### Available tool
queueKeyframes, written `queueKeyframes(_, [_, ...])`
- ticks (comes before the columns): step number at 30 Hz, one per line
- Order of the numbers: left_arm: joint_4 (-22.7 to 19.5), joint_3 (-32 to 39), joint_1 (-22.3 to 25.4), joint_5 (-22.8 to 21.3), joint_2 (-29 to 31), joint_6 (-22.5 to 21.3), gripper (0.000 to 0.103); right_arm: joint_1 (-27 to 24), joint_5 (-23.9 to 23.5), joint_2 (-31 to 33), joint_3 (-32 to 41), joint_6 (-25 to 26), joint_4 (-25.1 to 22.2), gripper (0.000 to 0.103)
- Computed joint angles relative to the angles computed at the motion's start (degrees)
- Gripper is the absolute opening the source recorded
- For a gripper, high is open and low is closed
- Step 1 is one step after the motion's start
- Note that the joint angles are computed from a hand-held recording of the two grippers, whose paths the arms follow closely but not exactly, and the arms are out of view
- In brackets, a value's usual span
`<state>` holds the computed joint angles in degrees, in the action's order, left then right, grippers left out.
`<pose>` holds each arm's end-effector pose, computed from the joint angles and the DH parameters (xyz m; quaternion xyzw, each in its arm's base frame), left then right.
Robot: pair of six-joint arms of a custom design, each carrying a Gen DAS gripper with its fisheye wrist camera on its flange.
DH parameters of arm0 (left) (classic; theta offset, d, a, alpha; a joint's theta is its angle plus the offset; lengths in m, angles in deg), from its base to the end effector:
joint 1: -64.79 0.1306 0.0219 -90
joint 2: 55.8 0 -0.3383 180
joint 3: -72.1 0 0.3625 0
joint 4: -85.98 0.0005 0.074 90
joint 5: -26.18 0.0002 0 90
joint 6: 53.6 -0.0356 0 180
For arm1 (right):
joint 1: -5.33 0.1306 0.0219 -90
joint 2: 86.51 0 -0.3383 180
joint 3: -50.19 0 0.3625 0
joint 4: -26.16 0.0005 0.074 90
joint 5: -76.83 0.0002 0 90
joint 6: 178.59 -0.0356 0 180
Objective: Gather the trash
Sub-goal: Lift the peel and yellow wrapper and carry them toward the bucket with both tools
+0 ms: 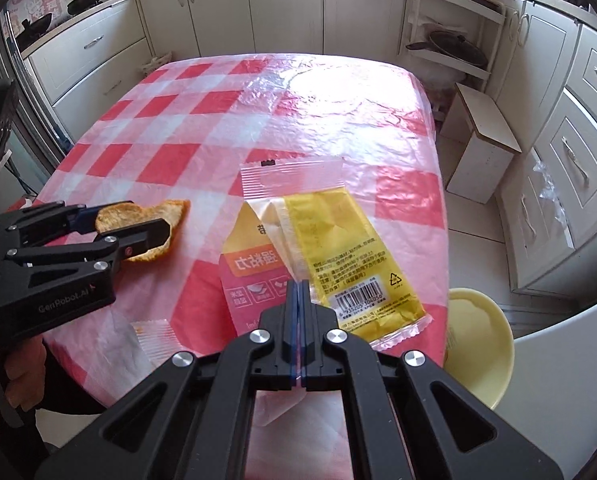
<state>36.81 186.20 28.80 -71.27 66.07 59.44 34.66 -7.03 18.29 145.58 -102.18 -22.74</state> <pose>0.5034 -0.3605 0.2772 0.0895 0.9526 -0.0857 0.2778 0.4583 0.2525 0.3052 -0.1170 0.9536 0.0518 0.2726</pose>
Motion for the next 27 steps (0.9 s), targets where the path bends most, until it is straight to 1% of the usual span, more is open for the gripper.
queueKeyframes(1, [-0.16, 0.41, -0.31, -0.62, 0.27, -0.44, 0.045, -0.2, 0.01, -0.26, -0.43, 0.04, 0.24, 0.01])
queueKeyframes(2, [-0.27, 0.7, -0.54, -1.08, 0.49, -0.77, 0.046, -0.33, 0.18, -0.36, -0.69, -0.14, 0.42, 0.033])
queueKeyframes(4, [-0.42, 0.99, -0.66, -1.05, 0.83, -1.06, 0.046, -0.29, 1.25, -1.02, -1.81, -0.19, 1.77, 0.054])
queueKeyframes(5, [-0.5, 1.11, -0.69, -0.99, 1.01, -1.14, 0.046, -0.17, 2.17, -1.09, -2.05, 0.16, 2.09, 0.054])
queueKeyframes(8, [-0.43, 1.42, -0.88, -1.17, 1.32, -1.32, 0.046, -0.47, 1.8, -0.52, -2.04, 0.34, 1.78, 0.054])
queueKeyframes(10, [-0.19, 1.59, -0.99, -0.93, 1.45, -1.29, 0.046, -0.5, 1.95, -0.75, -2.62, 0.61, 2.64, 0.055])
queueKeyframes(12, [0.1, 2.06, -1.19, -0.78, 1.79, -1.05, 0.046, -0.61, 1.62, -0.89, -2.85, 0.64, 3.12, 0.054])
queueKeyframes(13, [0.2, 2.31, -1.26, -0.5, 1.98, -1.02, 0.045, -0.68, 1.58, -1.06, -3.16, 0.52, 3.58, 0.048])
queueKeyframes(14, [0.3, 2.51, -1.33, -0.25, 2.15, -0.97, 0.044, -0.71, 2.19, -1.24, -3.46, 0.53, 3.97, 0.037])
queueKeyframes(15, [0.46, 2.68, -1.39, 0.05, 2.28, -0.97, 0.037, -0.81, 2.48, -1.31, -3.54, 0.5, 4.08, 0.032])
queueKeyframes(16, [0.55, 2.93, -1.47, 0.55, 2.46, -1.06, 0.03, -1.09, 1.86, -1.48, -3.72, 0.24, 4.34, 0.022])
queueKeyframes(17, [0.4, 3.44, -1.65, 0.7, 2.79, -1.15, 0.027, -1.62, 0.78, -1.77, -4.1, -0.3, 4.81, 0.015])
queueKeyframes(18, [0.5, 3.68, -1.85, 0.72, 2.93, -1.4, 0.024, -1.89, 0.28, -1.99, -4.46, -0.56, 5.2, 0.013])
queueKeyframes(19, [0.53, 3.97, -2.02, 0.81, 3.11, -1.59, 0.02, -2.18, -0.2, -2.2, -4.79, -0.87, 5.57, 0.008])
queueKeyframes(22, [0.93, 4.36, -2.36, 1.33, 3.18, -1.52, 0.013, -2.45, -0.21, -2.89, -5.67, -1.47, 6.47, 0.004])
queueKeyframes(27, [2.14, 4.59, -2.93, 2.11, 2.59, -0.8, 0.011, -3.05, -1.23, -5.39, -7.42, -2.27, 8.26, 0.004])
